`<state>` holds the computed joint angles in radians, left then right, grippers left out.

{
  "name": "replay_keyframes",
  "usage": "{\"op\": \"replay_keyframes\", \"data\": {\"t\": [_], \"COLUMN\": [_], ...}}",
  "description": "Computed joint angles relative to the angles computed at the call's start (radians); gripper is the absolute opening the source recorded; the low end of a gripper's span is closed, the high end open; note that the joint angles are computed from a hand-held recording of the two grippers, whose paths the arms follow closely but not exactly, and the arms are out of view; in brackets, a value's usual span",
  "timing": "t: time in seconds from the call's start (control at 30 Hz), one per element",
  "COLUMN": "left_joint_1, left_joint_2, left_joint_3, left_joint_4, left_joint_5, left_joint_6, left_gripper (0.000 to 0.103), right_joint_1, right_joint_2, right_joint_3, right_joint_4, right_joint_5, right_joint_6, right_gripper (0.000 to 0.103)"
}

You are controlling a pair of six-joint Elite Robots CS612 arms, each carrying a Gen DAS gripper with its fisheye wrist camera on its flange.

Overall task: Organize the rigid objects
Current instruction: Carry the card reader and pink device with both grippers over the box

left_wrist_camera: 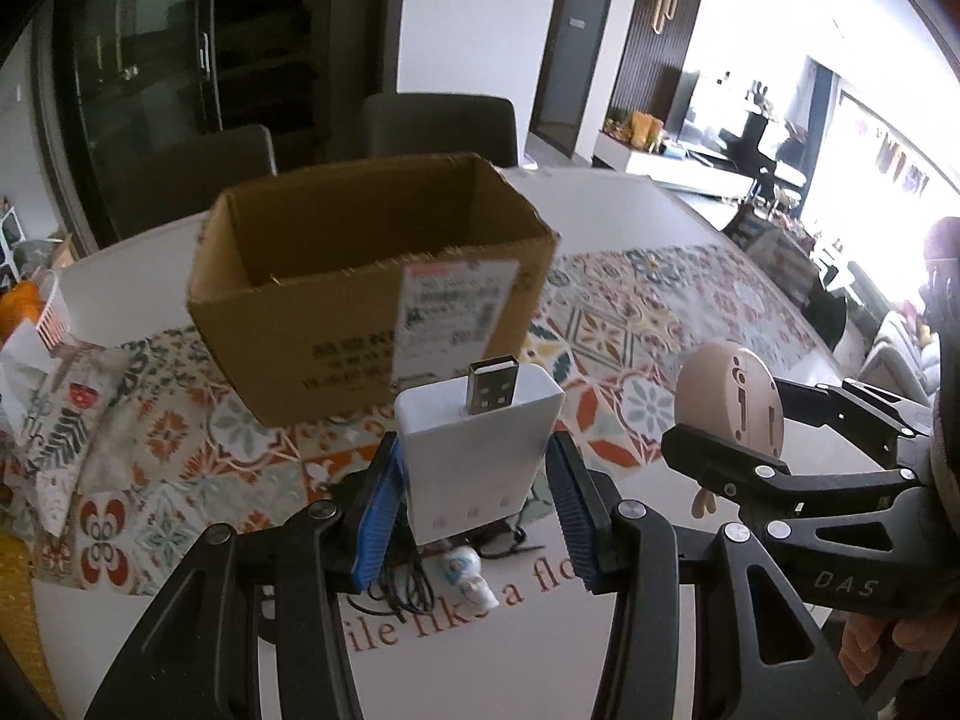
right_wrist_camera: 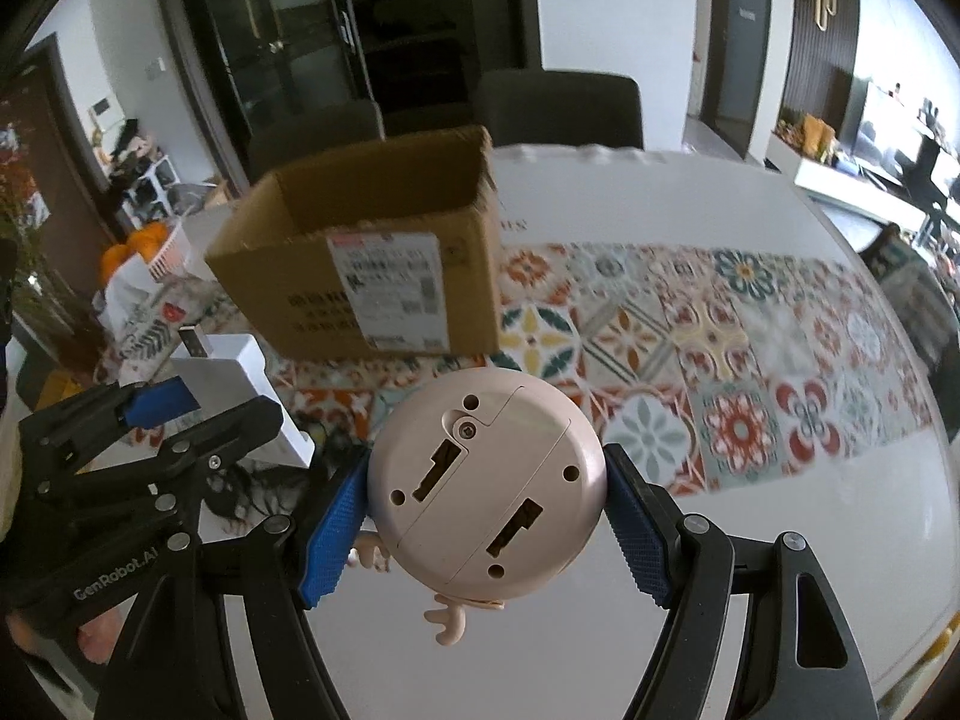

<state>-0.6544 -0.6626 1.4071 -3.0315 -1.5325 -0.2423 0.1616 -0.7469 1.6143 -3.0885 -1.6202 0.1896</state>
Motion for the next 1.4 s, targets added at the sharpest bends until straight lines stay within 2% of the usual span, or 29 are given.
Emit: {"op": "replay_keyframes", "data": {"t": [0.33,0.83,1.17,1.4], "left_joint_1": [0.017,0.044,0.069,0.088], "left_joint_2": [-0.011,0.015,0.061,0.108], "left_joint_3": [-0.011,-0.112,-0.221,-0.321], "left_joint_4": [-0.021,-0.018,0.054,0.190], "left_joint_5": [0.042,0.110,0.105,0.086], "left_joint_6": [-0.010,0.043,0.067,0.054], "left_gripper": [0.047,0.047,0.047,0.047], "right_joint_1": [0.010,0.011,0.008,0.000], "right_joint_2": [0.021,0.066,0.111,0.157], "right_joint_3": [-0.062,-0.197,-0.316,-0.409], "right_joint_4": [-0.054,-0.033,0.046,0.155], "right_joint_5": [0.032,0.062,0.065,0.091], "right_joint_6": [-0.043,-0.093,-0.130,-0.147], "right_gripper": [0.075,0.075,0.075,0.075]}}
